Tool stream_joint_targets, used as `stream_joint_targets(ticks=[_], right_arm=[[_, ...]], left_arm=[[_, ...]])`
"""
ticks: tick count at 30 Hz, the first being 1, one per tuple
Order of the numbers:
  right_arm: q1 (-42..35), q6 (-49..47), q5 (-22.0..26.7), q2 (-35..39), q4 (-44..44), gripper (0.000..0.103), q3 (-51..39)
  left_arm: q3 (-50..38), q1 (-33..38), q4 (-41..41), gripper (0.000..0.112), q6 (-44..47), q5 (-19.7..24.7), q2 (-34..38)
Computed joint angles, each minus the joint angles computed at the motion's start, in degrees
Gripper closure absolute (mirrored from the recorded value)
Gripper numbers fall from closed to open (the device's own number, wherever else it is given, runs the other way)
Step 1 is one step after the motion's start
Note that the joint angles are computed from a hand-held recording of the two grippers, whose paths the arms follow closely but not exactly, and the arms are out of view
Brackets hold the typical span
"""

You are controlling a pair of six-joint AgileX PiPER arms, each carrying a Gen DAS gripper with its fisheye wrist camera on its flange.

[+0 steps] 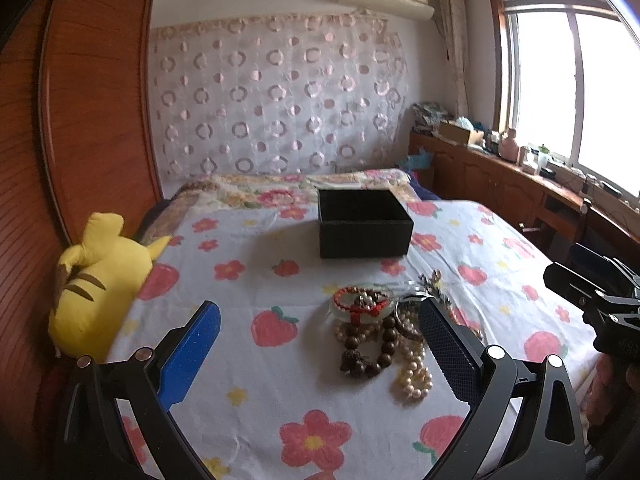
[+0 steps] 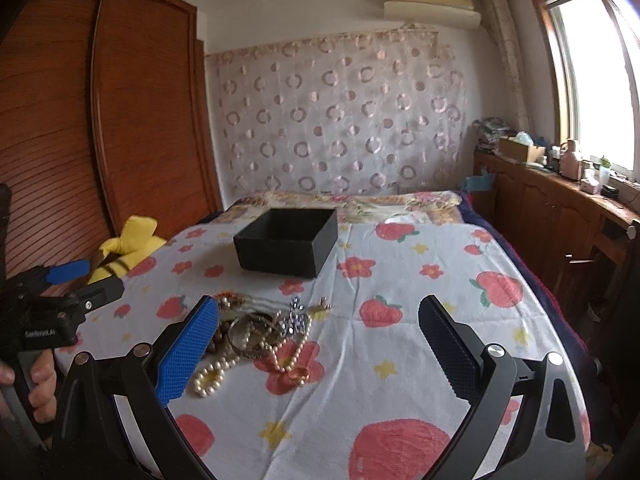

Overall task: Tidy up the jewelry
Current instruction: 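Lower the right tool onto the silver hairpins and close it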

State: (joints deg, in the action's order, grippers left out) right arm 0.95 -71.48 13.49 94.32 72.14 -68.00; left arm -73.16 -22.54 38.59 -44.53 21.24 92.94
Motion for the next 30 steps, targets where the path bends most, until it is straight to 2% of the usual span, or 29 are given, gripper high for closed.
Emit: stream_joint_targets(ticks=[3, 7, 15, 22, 30], right_arm=[[-1.0, -2.2, 1.9, 2.4, 0.1, 0.003, -0.9], [-1.8, 0.9, 4.4, 5.6, -4.9, 0.008, -3.3], [-2.2, 12.8, 15.5, 13.8, -20.1, 0.026, -15.6], [1.5, 26.1, 26.2, 24.7, -37.2, 0.038, -33.3], [3.9, 35.0, 33.7, 33.0, -46.2, 0.047, -47.5]], left_arm=[[-0.5, 1.1, -7.8, 0.017, 8.0, -1.0, 1.1], [-1.1, 2.2, -14.2, 0.017, 14.7, -2.4, 3.3], [-3.9, 3.0, -18.2, 0.017, 19.3, 0.5, 7.0], [-5.6, 4.3, -21.4, 0.017, 23.1, 1.9, 9.0], [-6.0, 5.8, -24.6, 0.017, 26.2, 1.8, 9.7]])
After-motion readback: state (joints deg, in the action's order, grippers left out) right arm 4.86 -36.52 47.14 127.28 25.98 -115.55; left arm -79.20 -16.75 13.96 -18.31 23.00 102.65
